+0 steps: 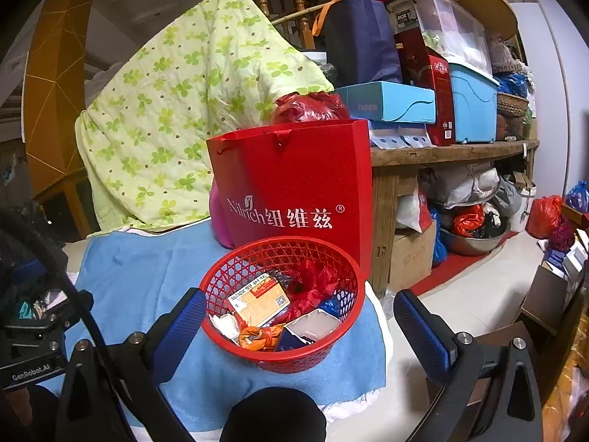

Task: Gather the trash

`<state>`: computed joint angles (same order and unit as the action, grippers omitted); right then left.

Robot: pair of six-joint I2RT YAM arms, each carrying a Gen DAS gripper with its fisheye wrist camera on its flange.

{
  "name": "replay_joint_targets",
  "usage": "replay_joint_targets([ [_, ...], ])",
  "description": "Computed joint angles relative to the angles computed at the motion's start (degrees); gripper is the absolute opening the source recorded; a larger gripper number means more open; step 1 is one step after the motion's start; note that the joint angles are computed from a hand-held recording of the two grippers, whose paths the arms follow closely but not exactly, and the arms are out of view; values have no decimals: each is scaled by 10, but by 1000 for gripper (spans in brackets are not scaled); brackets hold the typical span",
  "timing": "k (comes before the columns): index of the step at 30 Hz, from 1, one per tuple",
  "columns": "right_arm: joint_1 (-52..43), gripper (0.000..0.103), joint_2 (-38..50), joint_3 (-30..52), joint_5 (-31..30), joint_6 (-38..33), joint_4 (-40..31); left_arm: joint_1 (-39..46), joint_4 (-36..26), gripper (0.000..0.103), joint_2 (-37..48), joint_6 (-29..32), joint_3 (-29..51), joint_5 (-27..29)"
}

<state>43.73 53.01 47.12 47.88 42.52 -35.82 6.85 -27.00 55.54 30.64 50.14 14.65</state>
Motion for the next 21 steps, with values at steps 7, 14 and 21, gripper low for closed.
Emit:
replay_joint_targets([
  [7, 15, 103, 9, 18, 15, 1, -18, 11, -13, 85, -12, 3, 0, 20],
  [14, 36, 103, 23, 36, 35, 11, -36, 34, -25, 85, -18, 10, 3, 54],
  [21, 53, 103, 85, 83, 43, -10, -23, 112, -9, 85, 20, 23, 17, 135],
])
